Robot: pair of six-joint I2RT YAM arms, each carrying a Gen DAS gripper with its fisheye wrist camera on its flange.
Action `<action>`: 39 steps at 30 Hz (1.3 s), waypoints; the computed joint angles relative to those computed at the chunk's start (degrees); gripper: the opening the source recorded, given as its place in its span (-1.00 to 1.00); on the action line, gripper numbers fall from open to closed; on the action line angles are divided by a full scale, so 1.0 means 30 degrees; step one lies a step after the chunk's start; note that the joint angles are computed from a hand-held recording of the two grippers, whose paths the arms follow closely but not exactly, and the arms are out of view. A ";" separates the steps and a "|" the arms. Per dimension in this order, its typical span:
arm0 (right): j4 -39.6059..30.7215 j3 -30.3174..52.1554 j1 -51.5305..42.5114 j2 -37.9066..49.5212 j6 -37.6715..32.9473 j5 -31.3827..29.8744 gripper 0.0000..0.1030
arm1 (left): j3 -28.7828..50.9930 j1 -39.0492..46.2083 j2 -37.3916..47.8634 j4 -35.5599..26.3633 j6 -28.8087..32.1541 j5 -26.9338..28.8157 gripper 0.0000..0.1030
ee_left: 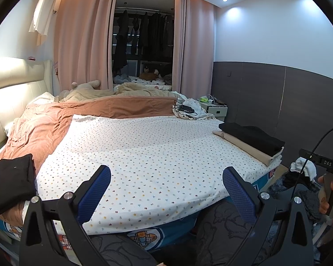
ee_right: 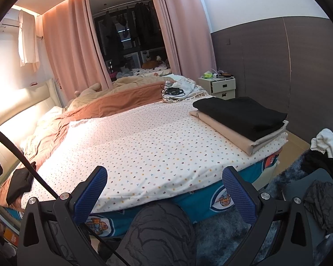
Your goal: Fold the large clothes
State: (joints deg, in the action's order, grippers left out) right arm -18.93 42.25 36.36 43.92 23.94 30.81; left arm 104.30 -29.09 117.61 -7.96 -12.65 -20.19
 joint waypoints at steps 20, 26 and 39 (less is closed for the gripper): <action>-0.0259 0.0081 0.0248 0.0025 0.0270 0.0275 1.00 | -0.0574 -0.0102 -0.0326 0.0420 0.0003 -0.0144 1.00; -0.0404 0.0242 0.0760 0.0161 0.0407 0.0782 1.00 | -0.0914 0.0069 -0.0528 0.0652 -0.0274 0.0209 0.99; -0.0215 0.0295 0.0379 0.0468 0.0257 0.0378 1.00 | -0.1320 0.0088 -0.0677 0.1168 -0.0125 0.0136 1.00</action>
State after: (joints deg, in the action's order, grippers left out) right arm -19.57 43.13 37.49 45.32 24.71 31.94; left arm 100.34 -28.82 115.57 -4.46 -13.02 -19.78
